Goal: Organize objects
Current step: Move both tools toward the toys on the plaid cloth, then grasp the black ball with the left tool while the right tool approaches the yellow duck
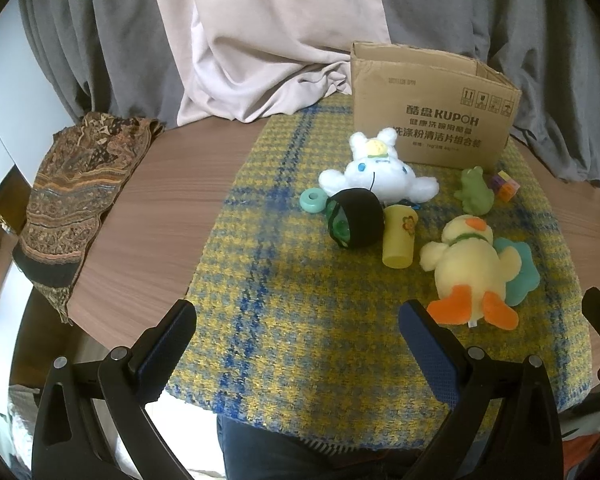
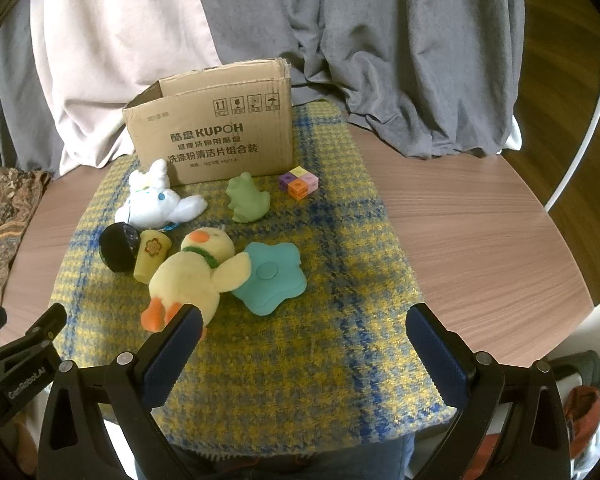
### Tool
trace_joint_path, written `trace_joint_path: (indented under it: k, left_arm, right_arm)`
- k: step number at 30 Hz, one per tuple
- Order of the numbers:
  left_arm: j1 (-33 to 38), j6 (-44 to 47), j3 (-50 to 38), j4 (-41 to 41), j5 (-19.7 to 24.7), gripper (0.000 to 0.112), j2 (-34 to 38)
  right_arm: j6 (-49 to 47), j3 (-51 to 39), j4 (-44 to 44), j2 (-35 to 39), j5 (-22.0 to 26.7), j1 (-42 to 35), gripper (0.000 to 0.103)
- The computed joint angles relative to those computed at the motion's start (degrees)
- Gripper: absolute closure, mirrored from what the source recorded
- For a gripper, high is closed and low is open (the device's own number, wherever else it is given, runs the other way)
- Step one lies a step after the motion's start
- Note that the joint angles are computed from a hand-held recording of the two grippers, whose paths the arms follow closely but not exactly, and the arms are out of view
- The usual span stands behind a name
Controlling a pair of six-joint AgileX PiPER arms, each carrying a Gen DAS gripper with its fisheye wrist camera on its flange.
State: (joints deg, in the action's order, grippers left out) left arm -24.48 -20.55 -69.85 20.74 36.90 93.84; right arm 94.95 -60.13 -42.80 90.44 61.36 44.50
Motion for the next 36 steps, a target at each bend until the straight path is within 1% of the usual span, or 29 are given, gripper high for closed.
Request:
trace_joint_path:
  k: [8,19,25,30,34,36]
  left_arm:
    - [0.1,-0.7,0.2,0.2,-0.1,0.009,0.0]
    - [-0.5,-2.4,1.4,2.1,-2.5,0.009,1.0]
    - [-0.6,-1.5,2.1,1.4,-5.3,0.009,2.6]
    - [-0.4,-1.4,2.1,1.4,-7.5,0.009,4.5]
    - [1.2,5.1,1.8,-5.6,-10.6,0.009,5.9]
    - [1.2,6.2,1.5,-6.6,-11.8,0.009,6.7]
  right_arm:
    - [0.2,0.2,-0.1,0.0,-0.1,0.2,0.001]
    - [2.3,1.8,-1.4,0.7,-1.2,0.0,0.001]
    - [3.9,3.3,-3.0,1.5,-3.2,-0.6,0.001]
    - [5.4,4.9,-4.2,2.3,-6.7,-1.7,0.001]
    - [6.8,5.5,-5.5,3.1,-8.9,-2.0,0.001]
    - [6.9,4.9,-6.1,4.0,-8.8,-1.9,0.001]
